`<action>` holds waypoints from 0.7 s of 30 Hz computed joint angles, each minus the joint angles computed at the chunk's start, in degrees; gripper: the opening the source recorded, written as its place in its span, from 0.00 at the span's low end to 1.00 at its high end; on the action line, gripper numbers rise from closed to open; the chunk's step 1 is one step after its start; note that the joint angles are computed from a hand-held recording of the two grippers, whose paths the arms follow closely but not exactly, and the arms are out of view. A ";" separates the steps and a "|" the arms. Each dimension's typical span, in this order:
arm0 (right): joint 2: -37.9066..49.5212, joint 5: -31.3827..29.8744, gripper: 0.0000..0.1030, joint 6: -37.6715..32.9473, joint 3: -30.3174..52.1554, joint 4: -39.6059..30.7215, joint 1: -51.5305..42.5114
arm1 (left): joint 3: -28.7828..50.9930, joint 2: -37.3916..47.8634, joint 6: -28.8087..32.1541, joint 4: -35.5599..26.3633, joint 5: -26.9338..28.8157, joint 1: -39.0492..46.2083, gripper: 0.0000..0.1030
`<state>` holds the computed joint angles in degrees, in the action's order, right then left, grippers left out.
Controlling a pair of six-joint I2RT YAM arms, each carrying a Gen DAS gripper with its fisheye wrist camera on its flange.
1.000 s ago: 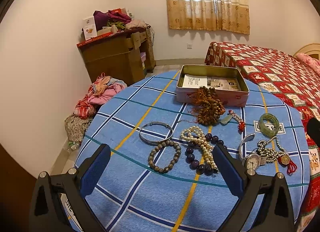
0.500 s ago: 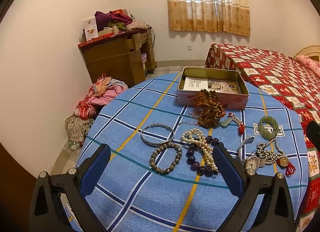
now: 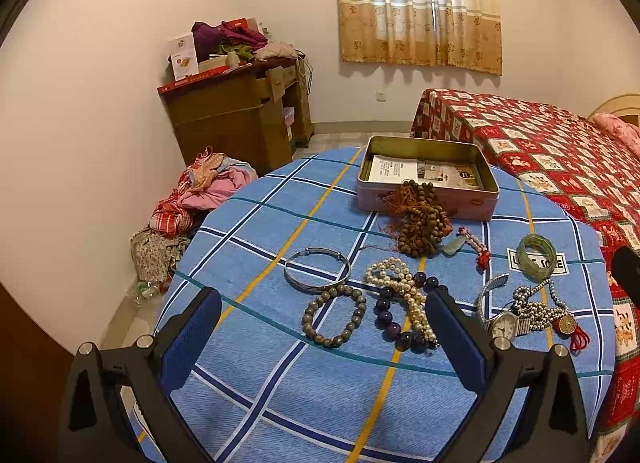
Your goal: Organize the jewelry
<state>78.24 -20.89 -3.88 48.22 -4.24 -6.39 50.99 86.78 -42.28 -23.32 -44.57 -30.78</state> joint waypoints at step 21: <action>0.28 -0.03 1.00 0.06 0.53 -0.63 0.50 | -0.34 -0.76 -0.05 -0.15 0.35 0.26 0.99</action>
<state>78.52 -20.92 -3.82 48.75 -4.87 -5.90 50.64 86.02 -42.33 -23.47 -44.22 -30.53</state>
